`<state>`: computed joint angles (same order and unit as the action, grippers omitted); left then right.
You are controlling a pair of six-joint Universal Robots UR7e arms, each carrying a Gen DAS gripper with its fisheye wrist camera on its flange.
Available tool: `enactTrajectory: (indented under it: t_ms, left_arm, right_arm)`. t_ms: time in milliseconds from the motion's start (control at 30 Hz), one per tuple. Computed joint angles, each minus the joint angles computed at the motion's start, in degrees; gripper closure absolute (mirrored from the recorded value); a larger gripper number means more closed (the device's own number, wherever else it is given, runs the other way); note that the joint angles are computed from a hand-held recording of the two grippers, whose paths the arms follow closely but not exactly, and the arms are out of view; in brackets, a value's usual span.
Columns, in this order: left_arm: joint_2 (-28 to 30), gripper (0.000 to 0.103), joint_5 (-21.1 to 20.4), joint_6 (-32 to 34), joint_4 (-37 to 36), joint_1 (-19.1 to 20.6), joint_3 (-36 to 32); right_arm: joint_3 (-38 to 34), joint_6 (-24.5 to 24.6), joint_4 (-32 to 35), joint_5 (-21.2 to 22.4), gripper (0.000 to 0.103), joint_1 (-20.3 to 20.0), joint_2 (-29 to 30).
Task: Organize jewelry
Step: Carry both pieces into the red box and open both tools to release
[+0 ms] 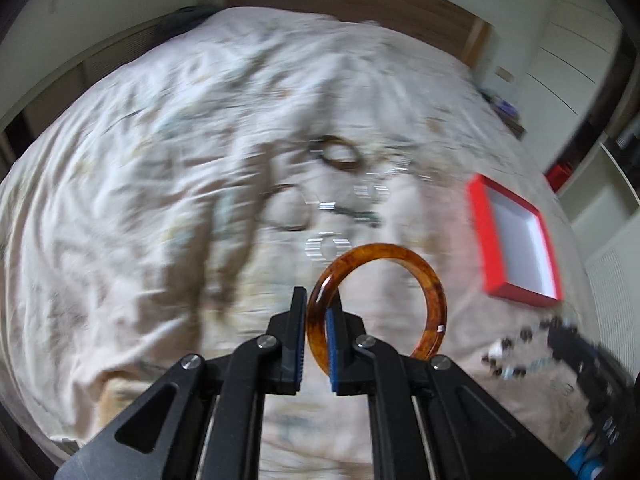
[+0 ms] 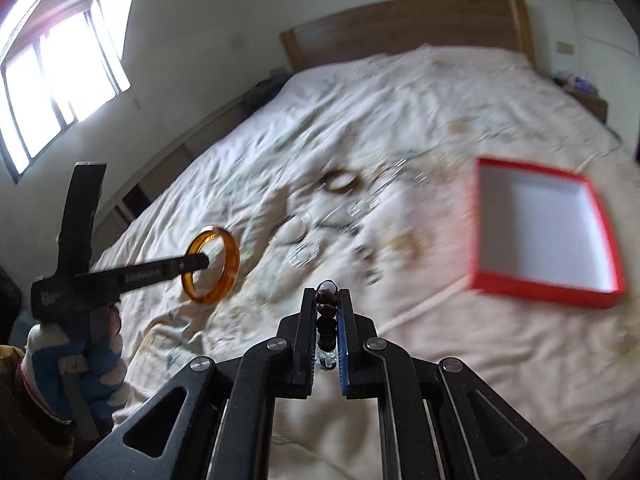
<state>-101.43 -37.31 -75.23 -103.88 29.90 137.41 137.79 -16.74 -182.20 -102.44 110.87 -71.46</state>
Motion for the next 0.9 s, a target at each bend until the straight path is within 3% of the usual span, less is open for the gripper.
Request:
enactTrajectory:
  t_ms: [200, 400, 633, 733, 900]
  left_arm:
    - [19.5, 0.095, -2.1, 18.3, -23.9, 2.6, -5.8]
    - [39.9, 0.095, -6.5, 34.6, -40.7, 8.5, -17.2]
    - [55.9, 0.095, -8.5, 42.1, -44.2, 15.0, -30.0]
    - [59.2, 0.095, -9.5, 43.2, -43.8, 16.3, -32.4]
    - [60.9, 0.095, -6.6, 45.6, -44.9, 15.4, -32.3]
  right_arm:
    - [-3.9, -5.3, 2.0, -2.7, 0.094, -5.6, -3.3]
    - [-12.3, -9.7, 3.0, -3.5, 0.094, -13.0, 0.8]
    - [-21.9, -12.7, 3.1, -3.6, 0.094, -19.9, 9.4]
    - [-23.3, -12.9, 2.7, -4.5, 0.094, -21.8, 11.6]
    - [-23.0, -13.2, 2.4, -5.6, 0.093, -23.6, 12.4]
